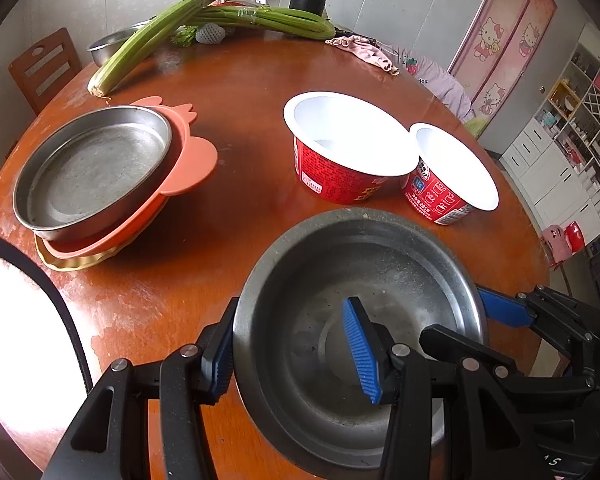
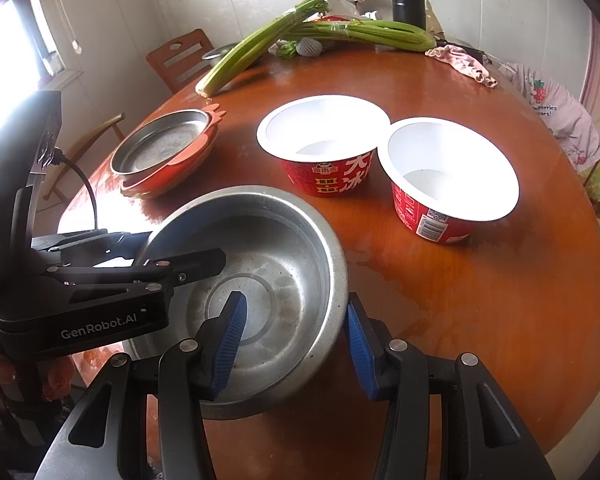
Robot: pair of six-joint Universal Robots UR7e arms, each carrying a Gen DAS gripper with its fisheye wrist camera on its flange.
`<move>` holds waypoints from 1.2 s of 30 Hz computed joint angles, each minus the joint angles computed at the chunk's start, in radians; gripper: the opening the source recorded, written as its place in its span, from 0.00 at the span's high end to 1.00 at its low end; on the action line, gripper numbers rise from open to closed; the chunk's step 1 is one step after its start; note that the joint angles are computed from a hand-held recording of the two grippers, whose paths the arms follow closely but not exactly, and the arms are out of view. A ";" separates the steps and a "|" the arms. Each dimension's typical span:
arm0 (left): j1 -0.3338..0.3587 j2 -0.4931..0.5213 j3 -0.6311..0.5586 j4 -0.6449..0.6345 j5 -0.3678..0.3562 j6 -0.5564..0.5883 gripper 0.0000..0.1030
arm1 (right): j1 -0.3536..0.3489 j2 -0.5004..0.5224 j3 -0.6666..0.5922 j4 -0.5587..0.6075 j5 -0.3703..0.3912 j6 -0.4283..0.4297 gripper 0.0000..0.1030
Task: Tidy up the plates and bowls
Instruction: 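Lift the steel bowl with the left gripper and carry it beside the white bowls, then lower the steel bowl onto the table and open the left gripper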
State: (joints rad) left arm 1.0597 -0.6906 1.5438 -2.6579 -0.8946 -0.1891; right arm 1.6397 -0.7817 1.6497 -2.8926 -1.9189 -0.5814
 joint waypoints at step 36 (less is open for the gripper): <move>-0.019 -0.020 -0.018 -0.024 0.026 0.034 0.47 | 0.003 -0.031 -0.013 -0.011 0.048 0.048 0.49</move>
